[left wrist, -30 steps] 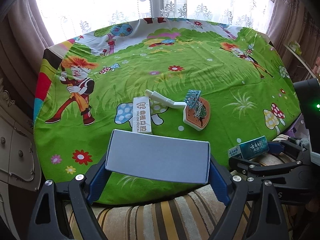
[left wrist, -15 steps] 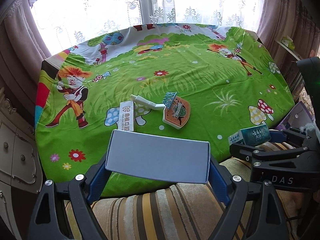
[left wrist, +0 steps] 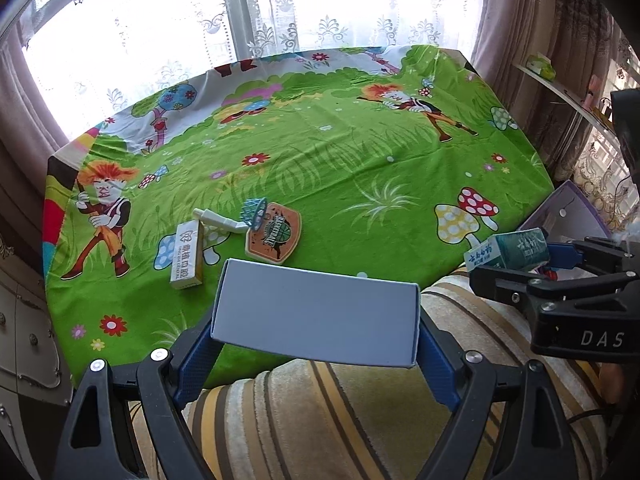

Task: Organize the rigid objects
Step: 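Carry both boxes into the purple box and open both grippers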

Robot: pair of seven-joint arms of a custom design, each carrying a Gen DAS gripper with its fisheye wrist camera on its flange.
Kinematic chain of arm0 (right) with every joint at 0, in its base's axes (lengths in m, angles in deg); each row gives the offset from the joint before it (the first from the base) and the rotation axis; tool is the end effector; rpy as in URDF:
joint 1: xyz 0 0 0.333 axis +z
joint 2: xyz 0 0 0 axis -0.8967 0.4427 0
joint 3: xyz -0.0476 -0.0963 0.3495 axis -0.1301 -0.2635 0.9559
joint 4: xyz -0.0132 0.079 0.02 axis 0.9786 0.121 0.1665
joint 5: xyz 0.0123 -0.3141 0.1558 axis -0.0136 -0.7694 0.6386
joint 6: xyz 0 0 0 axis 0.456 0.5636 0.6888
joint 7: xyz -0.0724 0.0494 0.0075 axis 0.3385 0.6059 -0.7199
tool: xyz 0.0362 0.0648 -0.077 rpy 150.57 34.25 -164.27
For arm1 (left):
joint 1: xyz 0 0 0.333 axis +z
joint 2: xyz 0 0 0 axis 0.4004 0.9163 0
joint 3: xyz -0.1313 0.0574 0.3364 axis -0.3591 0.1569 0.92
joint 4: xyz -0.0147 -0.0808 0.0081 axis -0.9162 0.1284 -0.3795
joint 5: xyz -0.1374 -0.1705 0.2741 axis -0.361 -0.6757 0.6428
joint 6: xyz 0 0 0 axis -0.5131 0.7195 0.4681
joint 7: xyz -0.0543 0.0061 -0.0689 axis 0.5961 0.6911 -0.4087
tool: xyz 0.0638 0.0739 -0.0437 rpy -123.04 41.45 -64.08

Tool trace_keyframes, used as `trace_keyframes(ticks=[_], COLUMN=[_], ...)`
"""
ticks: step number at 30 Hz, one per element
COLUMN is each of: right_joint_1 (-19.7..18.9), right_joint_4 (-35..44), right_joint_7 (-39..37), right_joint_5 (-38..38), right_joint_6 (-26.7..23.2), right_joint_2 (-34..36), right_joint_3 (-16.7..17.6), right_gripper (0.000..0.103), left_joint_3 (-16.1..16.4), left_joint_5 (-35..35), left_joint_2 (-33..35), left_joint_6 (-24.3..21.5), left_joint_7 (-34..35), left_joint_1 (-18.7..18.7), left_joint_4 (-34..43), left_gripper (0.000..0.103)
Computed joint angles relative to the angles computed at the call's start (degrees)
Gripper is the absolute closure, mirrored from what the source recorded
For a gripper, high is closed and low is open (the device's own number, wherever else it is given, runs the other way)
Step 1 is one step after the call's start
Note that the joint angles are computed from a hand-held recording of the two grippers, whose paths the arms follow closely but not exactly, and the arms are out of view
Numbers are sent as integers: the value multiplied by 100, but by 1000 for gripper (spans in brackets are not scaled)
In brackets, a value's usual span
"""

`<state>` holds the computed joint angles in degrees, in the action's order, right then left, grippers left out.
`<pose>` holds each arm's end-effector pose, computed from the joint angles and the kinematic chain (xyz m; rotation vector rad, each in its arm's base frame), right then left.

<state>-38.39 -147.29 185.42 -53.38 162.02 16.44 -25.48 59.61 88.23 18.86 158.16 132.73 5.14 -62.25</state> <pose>0.4580 0.3140 0.6028 -1.8939 1.8393 -0.1755 0.4380 -0.3049 0.6118 -1.6159 2.1213 -0.5720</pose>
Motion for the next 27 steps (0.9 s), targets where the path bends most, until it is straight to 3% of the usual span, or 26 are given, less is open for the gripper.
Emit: trace_keyframes(ticks=[14,27], right_joint_1=[-817,-1723], right_joint_4=[-1406,-2206], right_joint_7=[316,472], right_joint_5=[-154,-526], right_joint_6=[234,112], right_joint_2=[-1275,-2173], right_joint_3=[-20,156], right_gripper=[26,26], left_joint_3=[-302,-435], left_joint_5=[24,-123], left_joint_2=[572,1062], left_joint_6=[-109,-138], left_joint_7=[270,559], left_joint_1=[-590,-1047], left_joint_4=[690,1296], left_gripper=[15,15])
